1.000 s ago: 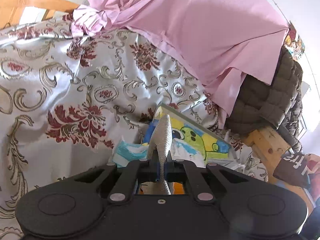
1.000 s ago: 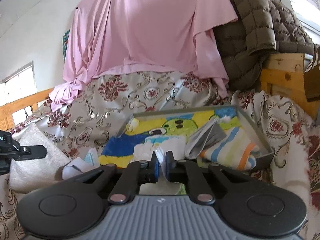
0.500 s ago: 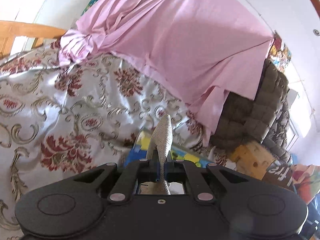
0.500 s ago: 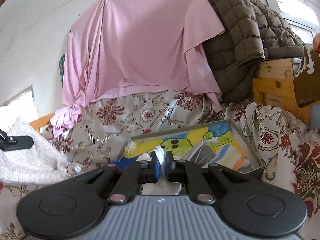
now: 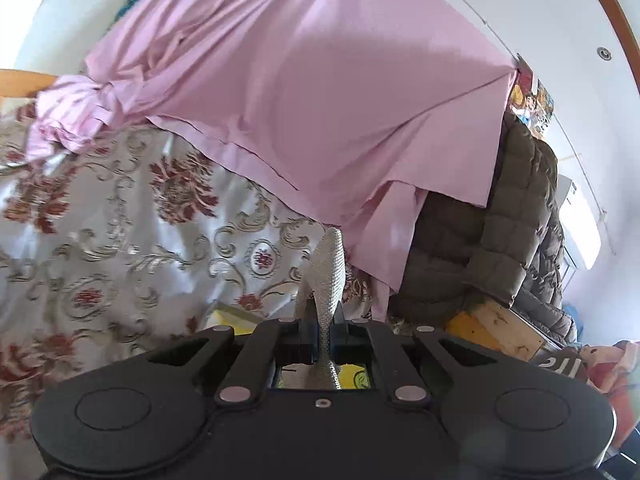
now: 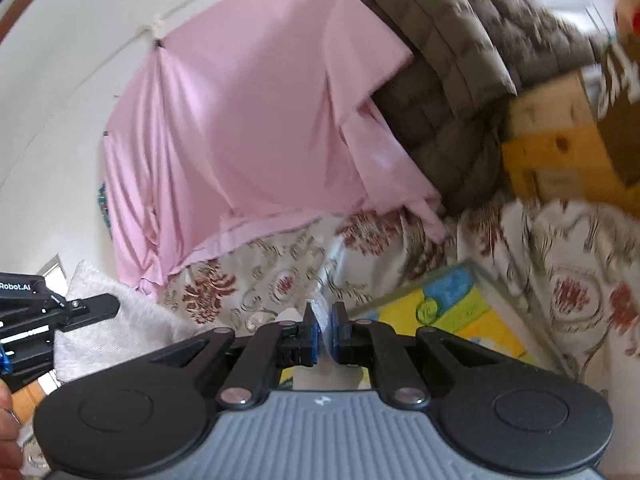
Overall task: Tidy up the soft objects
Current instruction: 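Carry the linen cloth in the left tool while the right tool carries the white cloth over the tray, then open the left tool to drop the linen cloth into the tray while the right tool drops the white cloth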
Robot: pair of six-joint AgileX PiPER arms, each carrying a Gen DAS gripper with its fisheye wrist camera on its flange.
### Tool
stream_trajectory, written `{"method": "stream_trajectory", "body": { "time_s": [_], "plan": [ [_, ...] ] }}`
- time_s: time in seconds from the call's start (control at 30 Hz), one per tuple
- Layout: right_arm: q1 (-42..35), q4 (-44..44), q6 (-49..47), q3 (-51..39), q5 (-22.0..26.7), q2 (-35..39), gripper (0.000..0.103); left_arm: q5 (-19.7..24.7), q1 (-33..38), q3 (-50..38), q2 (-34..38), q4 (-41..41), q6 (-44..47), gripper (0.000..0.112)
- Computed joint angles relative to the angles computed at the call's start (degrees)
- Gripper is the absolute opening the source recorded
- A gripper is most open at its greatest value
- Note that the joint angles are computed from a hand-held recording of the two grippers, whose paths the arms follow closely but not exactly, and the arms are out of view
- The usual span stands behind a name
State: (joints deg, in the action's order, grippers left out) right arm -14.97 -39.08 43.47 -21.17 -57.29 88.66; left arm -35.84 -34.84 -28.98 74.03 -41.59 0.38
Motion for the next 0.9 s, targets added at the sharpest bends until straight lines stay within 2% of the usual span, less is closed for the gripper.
{"method": "stream_trajectory", "body": {
  "time_s": [0.1,0.17,0.27,0.37,0.43,0.53,0.7,0.77,0.8,0.83,0.9],
  "plan": [
    [1.71,-1.3,3.21,-5.96,5.48,3.61,0.007,-0.67,3.72,-3.39,7.73,10.05,-9.08,0.004],
    [2.74,-3.85,6.27,-9.72,9.42,5.36,0.007,-0.52,5.31,-5.11,11.66,13.87,-12.39,0.004],
    [4.35,-6.59,9.53,-13.45,13.67,7.04,0.007,1.33,7.74,-6.89,15.93,18.35,-17.11,0.004],
    [7.53,-6.72,9.62,-16.06,19.46,7.74,0.007,2.84,9.17,-6.83,17.74,19.61,-17.21,0.004],
    [10.26,-5.01,7.16,-16.82,23.95,7.34,0.007,3.74,9.3,-6.23,17.86,16.95,-13.3,0.005],
    [13.75,-1.68,2.69,-17.57,29.08,6.6,0.009,9.31,10.88,-6.56,17.27,13.47,-8.19,0.005],
    [18.87,7.25,-6.81,-19.31,37.73,6.16,0.015,17.62,12.2,-8.53,17.79,-0.63,10.64,0.01],
    [20.14,11.41,-11.25,-19.52,40.33,5.73,0.021,19.9,12.87,-9.13,18.18,-5.88,17.8,0.015],
    [20.39,12.91,-13.12,-19.49,41.04,5.45,0.025,21.4,13.53,-9.43,18.27,-6.2,18.86,0.019],
    [20.82,15.9,-16.36,-19.18,41.68,4.95,0.035,22.39,13.88,-9.38,18.02,-6.89,19.8,0.024],
    [21.13,20.81,-21.81,-17.98,41.75,3.58,0.044,22.62,13.84,-8.63,17.24,-9.32,22.26,0.034]
  ]
}}
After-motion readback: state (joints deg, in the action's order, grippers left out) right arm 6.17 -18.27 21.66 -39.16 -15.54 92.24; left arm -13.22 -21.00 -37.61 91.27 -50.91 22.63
